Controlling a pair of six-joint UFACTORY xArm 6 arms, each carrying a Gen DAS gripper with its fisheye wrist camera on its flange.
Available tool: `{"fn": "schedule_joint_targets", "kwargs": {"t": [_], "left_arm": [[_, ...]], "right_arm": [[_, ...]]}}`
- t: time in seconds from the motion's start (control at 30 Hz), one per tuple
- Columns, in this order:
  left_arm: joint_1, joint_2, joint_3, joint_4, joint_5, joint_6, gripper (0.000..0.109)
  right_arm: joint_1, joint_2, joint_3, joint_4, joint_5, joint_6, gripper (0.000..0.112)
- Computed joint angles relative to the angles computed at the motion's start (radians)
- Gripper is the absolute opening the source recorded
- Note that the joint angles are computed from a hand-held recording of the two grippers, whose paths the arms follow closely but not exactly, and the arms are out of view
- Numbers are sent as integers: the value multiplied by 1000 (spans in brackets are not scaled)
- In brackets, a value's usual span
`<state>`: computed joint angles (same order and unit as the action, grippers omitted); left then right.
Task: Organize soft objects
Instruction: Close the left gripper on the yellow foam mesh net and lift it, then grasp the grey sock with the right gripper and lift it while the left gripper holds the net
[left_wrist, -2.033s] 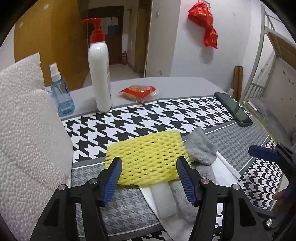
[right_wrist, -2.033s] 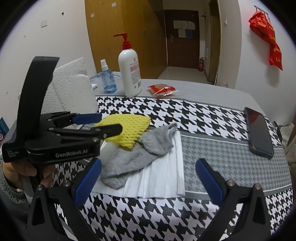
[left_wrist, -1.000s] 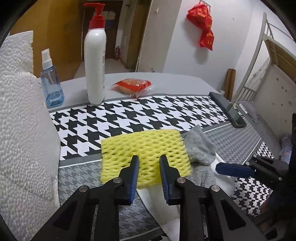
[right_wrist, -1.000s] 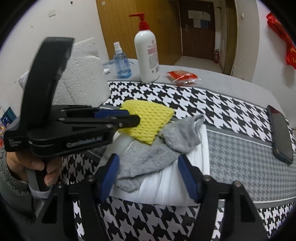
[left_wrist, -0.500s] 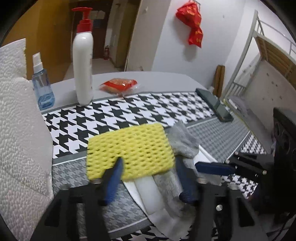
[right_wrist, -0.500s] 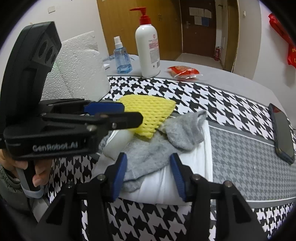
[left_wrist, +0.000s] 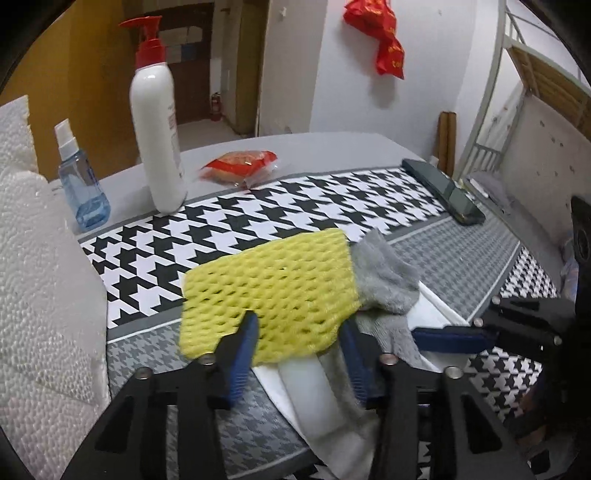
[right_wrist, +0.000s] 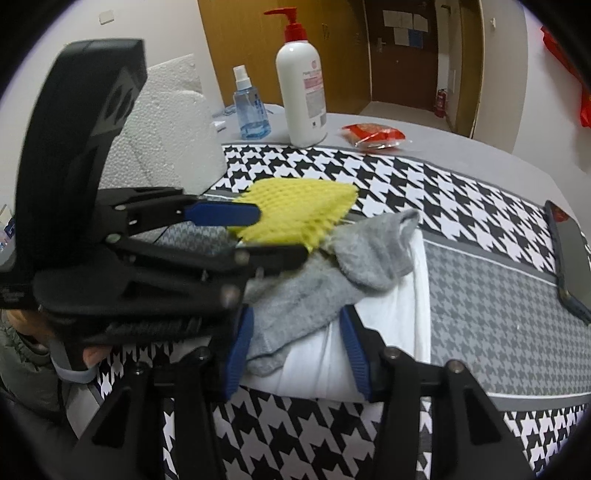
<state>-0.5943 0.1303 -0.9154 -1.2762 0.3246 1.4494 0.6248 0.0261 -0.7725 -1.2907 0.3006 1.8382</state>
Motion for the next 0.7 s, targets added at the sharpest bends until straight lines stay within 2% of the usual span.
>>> {"fn": "schedule_joint_targets", "kwargs": {"t": [0.13,0.27,0.53,0.67,0.7], "left_arm": [[-3,1,-3,-52,-14,44,29],[20,-15,-4,-99,28,72,20],[66,-114,44,-299,117,254,19],[77,-144,60,-367,127,314,19],[79,-149,63,-378,127,324,19]], "right_arm": [[0,1,0,1,-3,-1,54],[-1,-5,5,-1,-4,12,54],[15,-35,20,15,47,23,55],[39,-55,17,23,107,22,67],[45,-57,13,31,121,15,67]]}}
